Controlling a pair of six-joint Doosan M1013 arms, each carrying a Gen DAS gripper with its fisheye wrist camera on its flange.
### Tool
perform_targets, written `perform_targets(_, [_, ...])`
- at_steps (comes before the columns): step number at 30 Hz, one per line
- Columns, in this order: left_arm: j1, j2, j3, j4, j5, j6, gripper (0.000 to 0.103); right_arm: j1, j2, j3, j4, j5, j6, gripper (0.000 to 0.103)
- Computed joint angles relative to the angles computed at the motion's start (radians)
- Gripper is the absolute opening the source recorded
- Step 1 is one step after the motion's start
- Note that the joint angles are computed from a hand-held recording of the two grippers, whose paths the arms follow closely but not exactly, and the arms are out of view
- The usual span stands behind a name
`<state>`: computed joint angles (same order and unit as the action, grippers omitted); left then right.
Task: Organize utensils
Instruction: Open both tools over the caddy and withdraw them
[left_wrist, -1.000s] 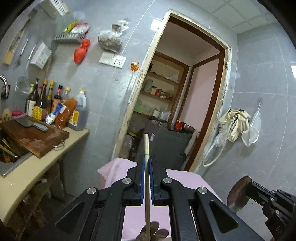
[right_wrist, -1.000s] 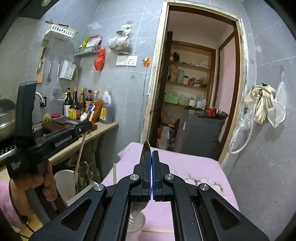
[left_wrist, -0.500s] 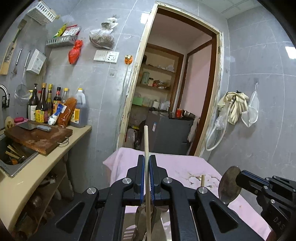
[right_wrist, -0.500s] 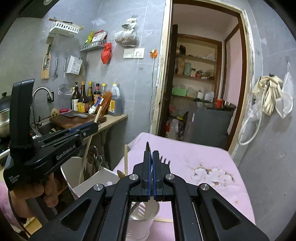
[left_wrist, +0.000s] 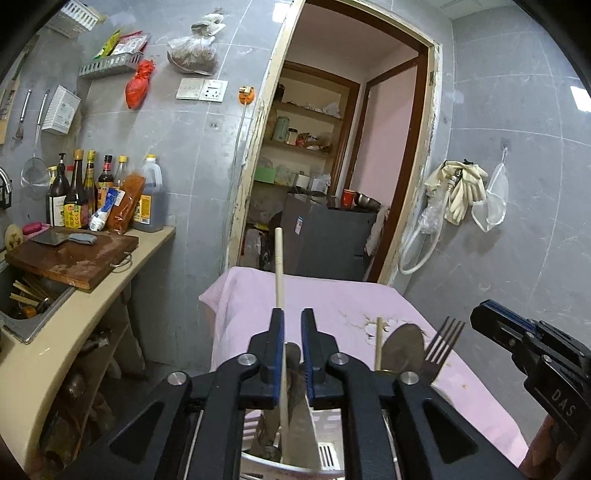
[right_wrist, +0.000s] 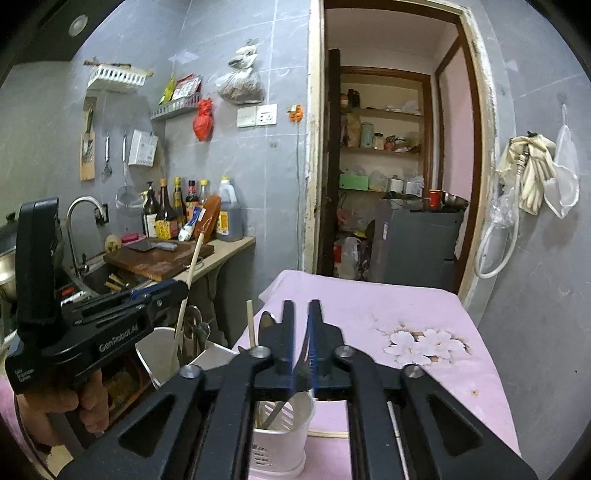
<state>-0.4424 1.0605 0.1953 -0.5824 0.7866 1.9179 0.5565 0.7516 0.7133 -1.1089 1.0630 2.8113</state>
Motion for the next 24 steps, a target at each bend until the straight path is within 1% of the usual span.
perform_targets(1, [0.000, -0.001, -0.001, -0.005, 0.003, 0.001, 0.019, 0.001, -0.007, 0.011, -0.008, -0.001, 0.021, 0.029])
perform_targets(2, [0.000, -0.005, 0.004, -0.011, 0.004, 0.005, 0.022, 0.002, -0.018, 0.032, -0.023, -0.008, 0.057, 0.039])
perform_targets(4, [-0.001, -0.014, 0.015, -0.027, 0.001, 0.016, 0.027, 0.005, -0.036, 0.064, -0.048, -0.009, 0.114, 0.040])
perform_targets(5, [-0.001, -0.017, 0.016, -0.032, 0.004, 0.020, 0.027, 0.006, -0.041, 0.071, -0.052, 0.001, 0.126, 0.040])
perform_targets(6, [-0.003, -0.022, 0.021, -0.036, 0.003, 0.025, 0.030, 0.006, -0.048, 0.078, -0.055, 0.010, 0.136, 0.040])
perform_targets(7, [-0.004, -0.027, 0.028, -0.040, -0.001, 0.030, 0.036, 0.007, -0.054, 0.087, -0.063, 0.021, 0.151, 0.042])
perform_targets(8, [-0.006, -0.035, 0.041, -0.047, -0.011, 0.038, 0.041, 0.009, -0.062, 0.099, -0.077, 0.032, 0.173, 0.047])
perform_targets(9, [-0.008, -0.056, 0.079, -0.066, -0.040, 0.058, 0.050, 0.011, -0.070, 0.111, -0.094, 0.045, 0.199, 0.050])
perform_targets(10, [-0.010, -0.070, 0.104, -0.081, -0.061, 0.072, 0.056, 0.012, -0.078, 0.123, -0.108, 0.054, 0.219, 0.056])
perform_targets(11, [-0.012, -0.079, 0.119, -0.094, -0.074, 0.083, 0.058, 0.013, -0.087, 0.136, -0.121, 0.063, 0.240, 0.059])
perform_targets(12, [-0.014, -0.084, 0.123, -0.100, -0.079, 0.091, 0.063, 0.015, -0.094, 0.144, -0.130, 0.074, 0.254, 0.060])
perform_targets(13, [-0.018, -0.090, 0.130, -0.102, -0.085, 0.101, 0.070, 0.016, -0.103, 0.157, -0.141, 0.092, 0.273, 0.064])
perform_targets(14, [-0.021, -0.101, 0.148, -0.108, -0.100, 0.118, 0.073, 0.017, -0.107, 0.160, -0.145, 0.101, 0.281, 0.069])
perform_targets(15, [-0.025, -0.115, 0.172, -0.120, -0.119, 0.137, 0.081, 0.018, -0.117, 0.173, -0.153, 0.120, 0.300, 0.073])
perform_targets(16, [-0.028, -0.129, 0.197, -0.133, -0.141, 0.159, 0.092, 0.019, -0.122, 0.180, -0.159, 0.133, 0.311, 0.082])
perform_targets(17, [-0.033, -0.142, 0.220, -0.142, -0.162, 0.176, 0.097, 0.020, -0.129, 0.190, -0.168, 0.151, 0.325, 0.093])
perform_targets(18, [-0.036, -0.151, 0.235, -0.147, -0.179, 0.185, 0.103, 0.021, -0.135, 0.199, -0.178, 0.164, 0.335, 0.097])
perform_targets(20, [-0.044, -0.172, 0.274, -0.165, -0.215, 0.212, 0.103, 0.022, -0.151, 0.224, -0.202, 0.185, 0.361, 0.101])
perform_targets(24, [-0.063, -0.198, 0.317, -0.144, -0.249, 0.227, 0.103, 0.017, -0.186, 0.276, -0.219, 0.216, 0.384, 0.102])
